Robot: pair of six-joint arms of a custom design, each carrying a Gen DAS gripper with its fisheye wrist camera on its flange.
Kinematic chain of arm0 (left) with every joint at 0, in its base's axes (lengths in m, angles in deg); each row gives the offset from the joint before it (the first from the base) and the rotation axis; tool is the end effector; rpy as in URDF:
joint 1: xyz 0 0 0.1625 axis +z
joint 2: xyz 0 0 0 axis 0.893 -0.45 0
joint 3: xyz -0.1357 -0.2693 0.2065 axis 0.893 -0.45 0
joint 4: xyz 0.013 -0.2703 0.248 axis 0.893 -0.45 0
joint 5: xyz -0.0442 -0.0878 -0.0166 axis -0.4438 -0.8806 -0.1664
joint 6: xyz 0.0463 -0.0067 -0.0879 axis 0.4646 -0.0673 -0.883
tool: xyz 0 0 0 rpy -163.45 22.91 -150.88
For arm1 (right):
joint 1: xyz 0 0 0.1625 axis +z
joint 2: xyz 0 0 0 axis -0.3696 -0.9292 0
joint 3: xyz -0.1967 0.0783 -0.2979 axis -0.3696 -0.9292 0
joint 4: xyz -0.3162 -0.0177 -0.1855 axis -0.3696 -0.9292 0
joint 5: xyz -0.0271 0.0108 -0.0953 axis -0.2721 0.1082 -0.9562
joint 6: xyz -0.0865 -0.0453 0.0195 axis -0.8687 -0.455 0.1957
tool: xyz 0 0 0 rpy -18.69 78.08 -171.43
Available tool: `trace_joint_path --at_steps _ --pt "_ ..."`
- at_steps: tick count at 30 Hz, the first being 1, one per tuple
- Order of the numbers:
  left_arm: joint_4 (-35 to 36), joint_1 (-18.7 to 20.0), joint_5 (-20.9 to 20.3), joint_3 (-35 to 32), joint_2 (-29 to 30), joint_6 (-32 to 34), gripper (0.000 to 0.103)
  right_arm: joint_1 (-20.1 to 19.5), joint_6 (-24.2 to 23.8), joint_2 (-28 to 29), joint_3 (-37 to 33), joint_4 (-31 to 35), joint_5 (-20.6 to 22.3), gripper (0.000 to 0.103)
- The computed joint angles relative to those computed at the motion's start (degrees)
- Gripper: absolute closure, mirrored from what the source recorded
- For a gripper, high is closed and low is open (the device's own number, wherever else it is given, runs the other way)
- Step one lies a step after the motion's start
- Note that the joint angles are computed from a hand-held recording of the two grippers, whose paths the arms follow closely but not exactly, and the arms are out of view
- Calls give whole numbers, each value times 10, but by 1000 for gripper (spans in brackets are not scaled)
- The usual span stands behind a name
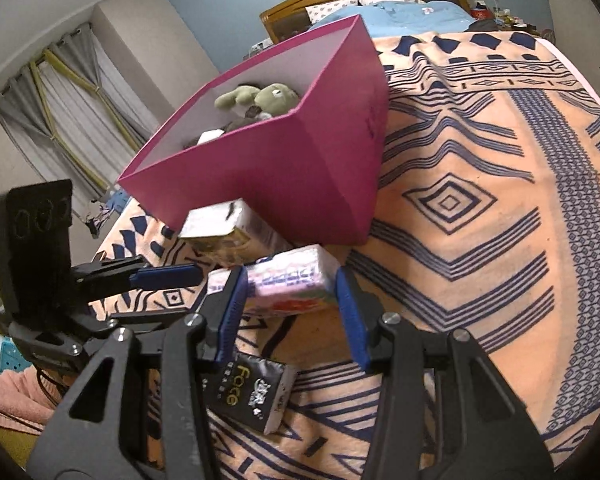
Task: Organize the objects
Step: 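Move the right gripper back to the floral tissue pack, then grasp the floral tissue pack with the right gripper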
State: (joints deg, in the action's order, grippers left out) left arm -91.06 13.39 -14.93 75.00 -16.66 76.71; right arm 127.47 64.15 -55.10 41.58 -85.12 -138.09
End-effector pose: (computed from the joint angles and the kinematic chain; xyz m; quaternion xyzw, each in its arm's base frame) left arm -0.0113 -0.7110 0.3259 0.2766 0.9349 -0.1916 0.1129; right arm 0.3412 -0.7566 0.0064 0.2624 -0.9377 0.2213 0.0545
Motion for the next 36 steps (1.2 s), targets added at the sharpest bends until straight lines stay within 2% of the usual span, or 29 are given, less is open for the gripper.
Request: trace_joint_path --at_steps 12,18,23,30,32,36 --pt "19 7 0 -11 9 -19 46 3 -13 -49 107 -25 2 55" --pt "23 5 5 -4 7 -22 49 2 -12 -63 135 -36 3 55" --pt "32 5 11 -2 8 -23 52 -2 0 -61 131 -44 4 55" --pt "44 6 1 -1 9 -17 63 -5 9 -41 92 -13 18 55" --pt "39 5 5 6 6 -13 63 -5 11 -38 88 -10 18 55" --pt "41 6 -7 11 -3 -6 63 -2 9 -55 122 -37 17 55"
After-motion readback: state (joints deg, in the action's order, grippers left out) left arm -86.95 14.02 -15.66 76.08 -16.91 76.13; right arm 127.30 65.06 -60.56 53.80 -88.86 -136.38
